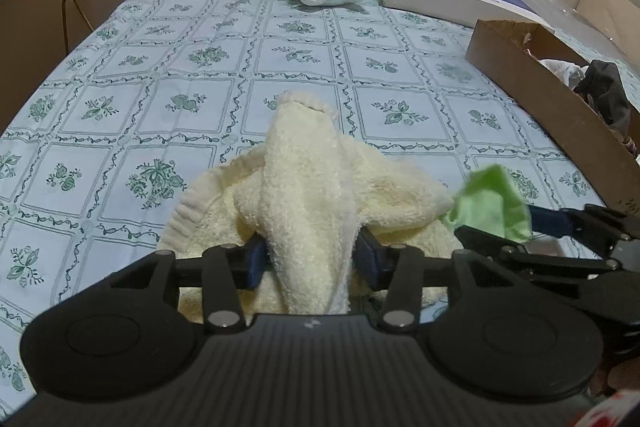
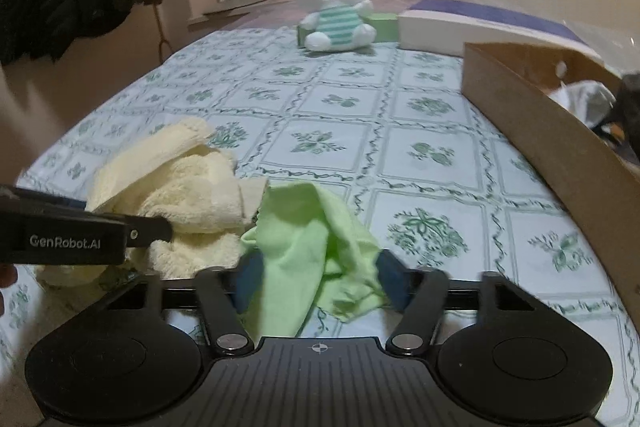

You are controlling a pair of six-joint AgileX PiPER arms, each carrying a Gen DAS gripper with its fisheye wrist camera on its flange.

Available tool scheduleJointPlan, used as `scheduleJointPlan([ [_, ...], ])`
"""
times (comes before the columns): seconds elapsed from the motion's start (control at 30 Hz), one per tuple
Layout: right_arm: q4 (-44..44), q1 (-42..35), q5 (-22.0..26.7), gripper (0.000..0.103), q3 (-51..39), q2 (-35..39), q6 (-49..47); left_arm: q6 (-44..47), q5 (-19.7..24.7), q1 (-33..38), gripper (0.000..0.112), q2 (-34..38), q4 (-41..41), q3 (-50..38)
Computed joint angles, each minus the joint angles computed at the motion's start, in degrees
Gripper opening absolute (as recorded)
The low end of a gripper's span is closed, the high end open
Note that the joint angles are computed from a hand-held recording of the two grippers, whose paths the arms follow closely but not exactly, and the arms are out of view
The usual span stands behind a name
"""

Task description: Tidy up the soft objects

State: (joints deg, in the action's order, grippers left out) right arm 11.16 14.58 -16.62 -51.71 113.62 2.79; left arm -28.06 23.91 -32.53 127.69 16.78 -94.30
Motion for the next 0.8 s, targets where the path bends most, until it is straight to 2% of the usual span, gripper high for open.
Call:
scheduleJointPlan([
  [0.07, 4.5, 0.7, -0.4, 0.039, -0.5, 0.6, -5.7, 1.0, 0.2, 0.1, 0.044, 0.5, -1.1, -0.6],
  [0.1, 3.7, 0.8, -0.6, 0.034, -0.5, 0.7, -5.6, 1.7, 0.1, 0.1, 0.041, 0.6, -1.6, -0.7],
  [0.17, -0.1, 0.5, -0.5, 0.016, -0.5, 0.9, -2.7, 3.9, 0.0, 0.2, 0.033, 0.9, -3.6, -1.1],
  [0.27, -3.3, 0.4, -0.6, 0.008, -0.2, 0.8, -0.5, 4.2, 0.0, -0.3, 0.025, 1.1, -3.5, -1.5],
  [0.47, -12.2, -0.5, -0.4, 0.006, 1.1, -0.9, 8.7, 3.2, 0.0, -0.8, 0.021, 0.3, -2.7, -0.9],
  [0.8, -16.4, -1.6, -0.5, 0.006, 5.5, -7.4, 14.5, 0.8, -0.9, -2.0, 0.020, -4.2, -0.5, 2.9],
])
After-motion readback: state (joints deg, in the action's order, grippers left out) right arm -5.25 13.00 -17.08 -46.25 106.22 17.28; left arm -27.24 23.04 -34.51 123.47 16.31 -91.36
